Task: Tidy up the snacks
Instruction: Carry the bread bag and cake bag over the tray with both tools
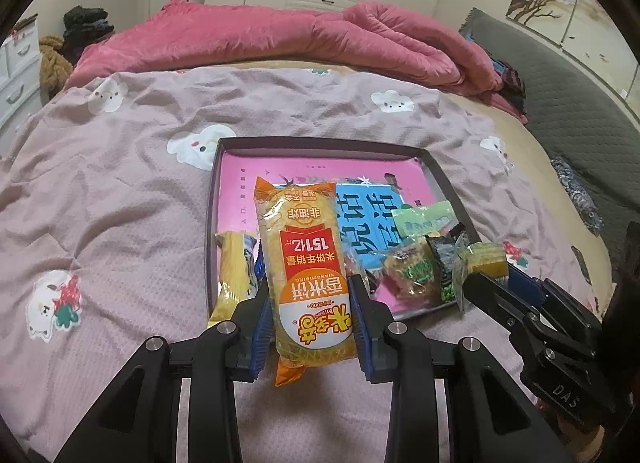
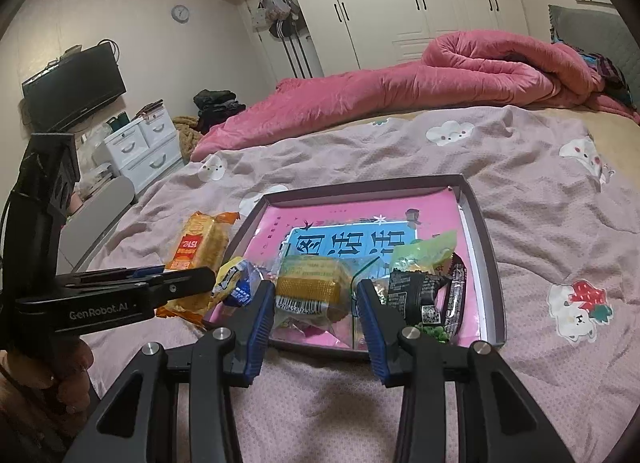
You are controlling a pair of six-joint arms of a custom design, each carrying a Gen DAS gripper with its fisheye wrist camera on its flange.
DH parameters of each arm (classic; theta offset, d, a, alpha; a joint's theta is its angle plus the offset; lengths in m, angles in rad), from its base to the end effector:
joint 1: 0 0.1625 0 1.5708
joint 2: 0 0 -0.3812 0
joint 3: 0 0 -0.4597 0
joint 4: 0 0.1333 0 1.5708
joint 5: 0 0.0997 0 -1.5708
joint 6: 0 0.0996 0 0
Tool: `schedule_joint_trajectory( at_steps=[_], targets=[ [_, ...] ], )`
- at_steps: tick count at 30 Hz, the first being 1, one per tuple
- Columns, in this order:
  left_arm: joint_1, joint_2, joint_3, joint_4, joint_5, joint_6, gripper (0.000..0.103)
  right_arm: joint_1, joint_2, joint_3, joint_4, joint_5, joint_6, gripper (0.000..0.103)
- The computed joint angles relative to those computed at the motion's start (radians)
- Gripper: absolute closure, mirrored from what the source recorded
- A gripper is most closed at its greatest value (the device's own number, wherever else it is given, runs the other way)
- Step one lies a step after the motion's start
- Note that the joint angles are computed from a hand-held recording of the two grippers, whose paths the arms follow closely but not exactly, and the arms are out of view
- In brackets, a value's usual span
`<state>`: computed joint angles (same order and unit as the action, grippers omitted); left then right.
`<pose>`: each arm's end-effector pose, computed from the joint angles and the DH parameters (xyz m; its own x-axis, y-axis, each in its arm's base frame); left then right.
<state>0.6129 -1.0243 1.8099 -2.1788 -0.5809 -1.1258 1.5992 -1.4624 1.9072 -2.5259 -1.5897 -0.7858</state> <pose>-0.3757 -0.5289 0.0916 -0.8106 -0.2813 -0.5136 0.1707 0.7256 -0.6666 0.1482 -0.5879 0.3055 -0.6891 -0.6306 0.3572 -0.7247 0.6030 -0.3336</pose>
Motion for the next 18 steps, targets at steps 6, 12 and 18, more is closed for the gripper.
schedule_joint_trajectory(
  at_steps=[6, 12, 18],
  targets=[
    [0.023, 0.007, -0.004, -0.01, -0.005, 0.006, 0.067, 0.001, 0.025, -0.013, -0.01, -0.012, 0.011, 0.061],
    [0.042, 0.02, -0.008, -0.027, -0.02, 0.021, 0.067, 0.003, 0.049, -0.023, -0.011, -0.031, 0.016, 0.061],
    [0.057, 0.031, -0.013, -0.04, -0.033, 0.03, 0.067, 0.005, 0.069, -0.029, -0.008, -0.047, 0.01, 0.061]
  ],
)
